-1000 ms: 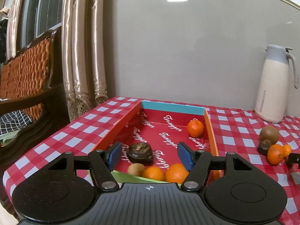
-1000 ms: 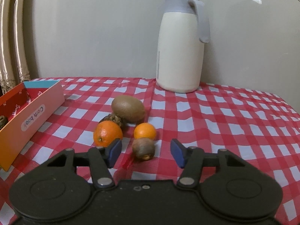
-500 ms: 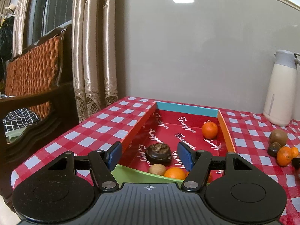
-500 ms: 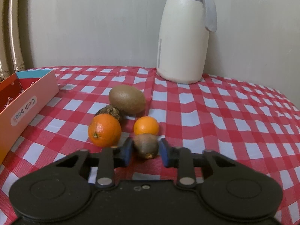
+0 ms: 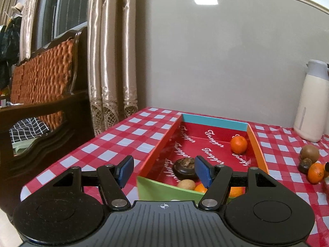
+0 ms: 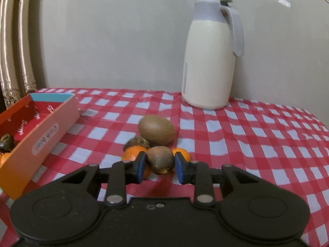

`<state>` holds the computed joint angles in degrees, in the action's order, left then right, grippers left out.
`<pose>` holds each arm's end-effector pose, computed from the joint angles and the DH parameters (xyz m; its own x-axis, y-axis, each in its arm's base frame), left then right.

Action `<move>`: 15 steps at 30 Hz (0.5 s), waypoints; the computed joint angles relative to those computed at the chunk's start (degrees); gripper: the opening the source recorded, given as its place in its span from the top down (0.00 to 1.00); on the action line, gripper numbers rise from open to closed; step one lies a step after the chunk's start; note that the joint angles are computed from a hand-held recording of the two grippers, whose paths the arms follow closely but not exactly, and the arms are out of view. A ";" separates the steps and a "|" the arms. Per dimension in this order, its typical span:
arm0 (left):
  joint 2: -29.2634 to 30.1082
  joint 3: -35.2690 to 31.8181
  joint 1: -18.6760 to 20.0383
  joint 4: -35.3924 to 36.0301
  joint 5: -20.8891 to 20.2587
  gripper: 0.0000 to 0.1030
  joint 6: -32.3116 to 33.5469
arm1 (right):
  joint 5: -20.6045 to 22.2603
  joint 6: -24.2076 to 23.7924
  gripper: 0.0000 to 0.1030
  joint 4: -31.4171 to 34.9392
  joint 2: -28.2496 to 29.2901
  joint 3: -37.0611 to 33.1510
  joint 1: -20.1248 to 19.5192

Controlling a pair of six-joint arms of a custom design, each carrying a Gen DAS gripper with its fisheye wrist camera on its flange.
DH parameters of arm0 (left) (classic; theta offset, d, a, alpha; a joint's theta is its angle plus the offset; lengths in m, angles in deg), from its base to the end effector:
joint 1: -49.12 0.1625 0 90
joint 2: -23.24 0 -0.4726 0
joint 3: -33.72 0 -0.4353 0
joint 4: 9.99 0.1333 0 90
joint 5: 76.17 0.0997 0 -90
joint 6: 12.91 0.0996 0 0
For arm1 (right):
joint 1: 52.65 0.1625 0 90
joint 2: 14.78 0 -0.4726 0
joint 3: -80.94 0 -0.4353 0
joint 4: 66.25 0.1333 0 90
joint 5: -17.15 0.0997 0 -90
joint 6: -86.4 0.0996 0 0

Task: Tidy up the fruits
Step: 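Carry the kiwi into the box and open the right tool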

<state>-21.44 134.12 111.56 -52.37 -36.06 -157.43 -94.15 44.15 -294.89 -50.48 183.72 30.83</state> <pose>-0.1015 -0.6471 0.0233 -0.6835 -0.1758 -0.7085 0.6183 0.3765 -0.6899 0.0201 -0.6796 0.1026 -0.6804 0.1204 0.7229 -0.5695 0.5340 -0.6250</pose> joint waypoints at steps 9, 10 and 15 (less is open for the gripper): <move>-2.41 2.47 0.40 -2.26 -0.88 0.37 1.20 | 2.45 -0.18 0.73 -0.67 0.55 0.38 1.74; -2.73 2.79 0.46 -2.53 -1.05 0.37 1.36 | 3.02 -0.34 0.73 -0.89 0.74 0.45 2.02; -4.54 4.34 1.08 -3.94 -1.72 0.37 2.05 | 5.29 -1.43 0.73 -1.33 1.99 0.31 3.59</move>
<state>-25.97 138.46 112.64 -56.31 -37.79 -155.38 -88.86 42.72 -296.22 -48.48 184.03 34.42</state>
